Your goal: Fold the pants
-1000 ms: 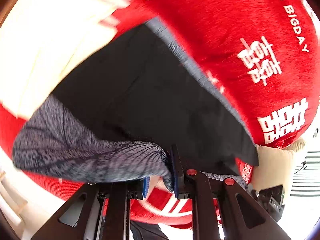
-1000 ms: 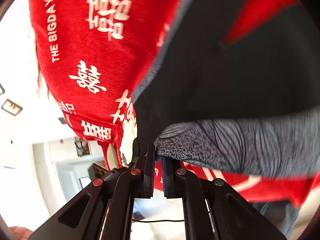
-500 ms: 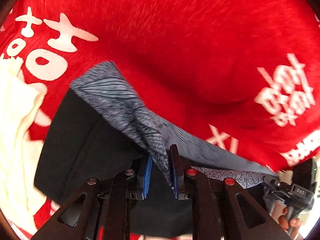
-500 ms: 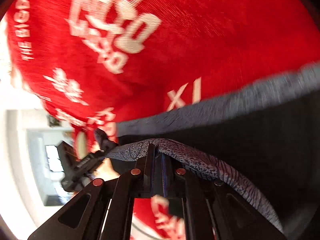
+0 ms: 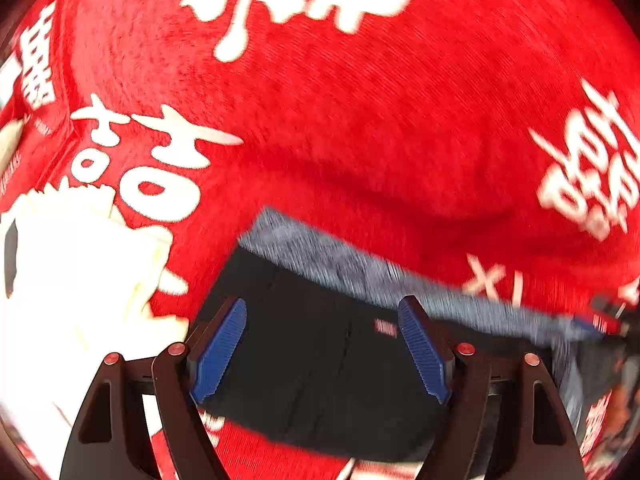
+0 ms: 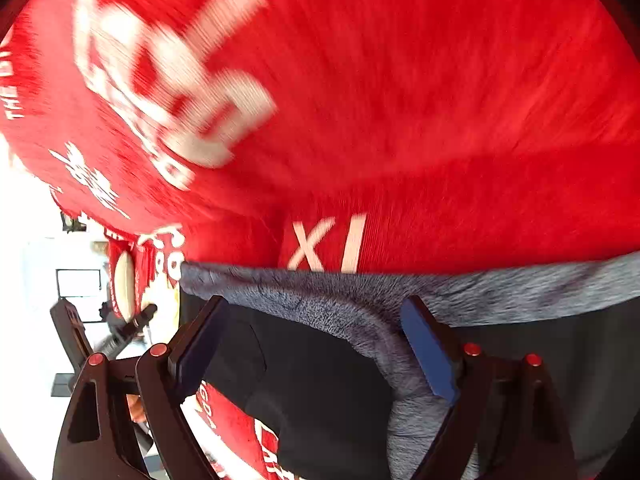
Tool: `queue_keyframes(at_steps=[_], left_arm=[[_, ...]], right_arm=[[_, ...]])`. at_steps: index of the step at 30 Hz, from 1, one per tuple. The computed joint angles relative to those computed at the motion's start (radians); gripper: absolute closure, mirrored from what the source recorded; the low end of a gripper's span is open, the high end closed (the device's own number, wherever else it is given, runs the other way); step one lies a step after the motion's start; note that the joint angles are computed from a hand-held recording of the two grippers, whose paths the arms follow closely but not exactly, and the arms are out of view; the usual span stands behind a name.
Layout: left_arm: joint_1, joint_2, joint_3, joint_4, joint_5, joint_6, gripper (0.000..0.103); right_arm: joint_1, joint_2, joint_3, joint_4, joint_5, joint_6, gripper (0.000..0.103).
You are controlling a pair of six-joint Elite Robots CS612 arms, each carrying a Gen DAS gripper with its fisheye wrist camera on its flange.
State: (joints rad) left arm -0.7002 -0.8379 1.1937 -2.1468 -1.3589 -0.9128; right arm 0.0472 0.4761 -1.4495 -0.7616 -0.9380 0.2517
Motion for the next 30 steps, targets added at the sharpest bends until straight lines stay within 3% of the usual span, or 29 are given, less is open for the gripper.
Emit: queue_keyframes(at_steps=[3,6,11,16,18,23,27,30], left_arm=[[-0.031,-0.006,0.001,0.036,-0.04,0.061,0.024],[-0.067,0.003,-0.005,0.042,-0.114,0.084,0.024],[-0.126,0.035,-0.027,0.017,-0.297,0.127,0.024],[-0.176,0.064,-0.066,-0.018,-0.405,0.229,0.024],[-0.186,0.086,-0.085,-0.052,-0.469,0.256,0.024],[-0.199,0.152,-0.168,-0.034,-0.572,0.298,0.024],[-0.21,0.171,-0.188,-0.02,-0.599,0.335,0.024],[-0.22,0.182,-0.203,0.001,-0.59,0.36,0.024]], right_arm=[[-0.023,0.003,-0.064,0.043,0.018,0.032,0.013],[-0.031,0.0,-0.15,0.159,-0.096,0.009,0.013],[-0.048,0.014,-0.36,0.41,-0.279,-0.013,0.013],[-0.065,0.02,-0.552,0.628,-0.352,0.076,0.013],[-0.074,0.019,-0.631,0.698,-0.349,0.128,0.013],[-0.086,0.057,-0.794,0.778,-0.292,0.3,0.013],[-0.091,0.104,-0.891,0.78,-0.264,0.402,0.016],[-0.104,0.139,-0.951,0.747,-0.23,0.464,0.028]])
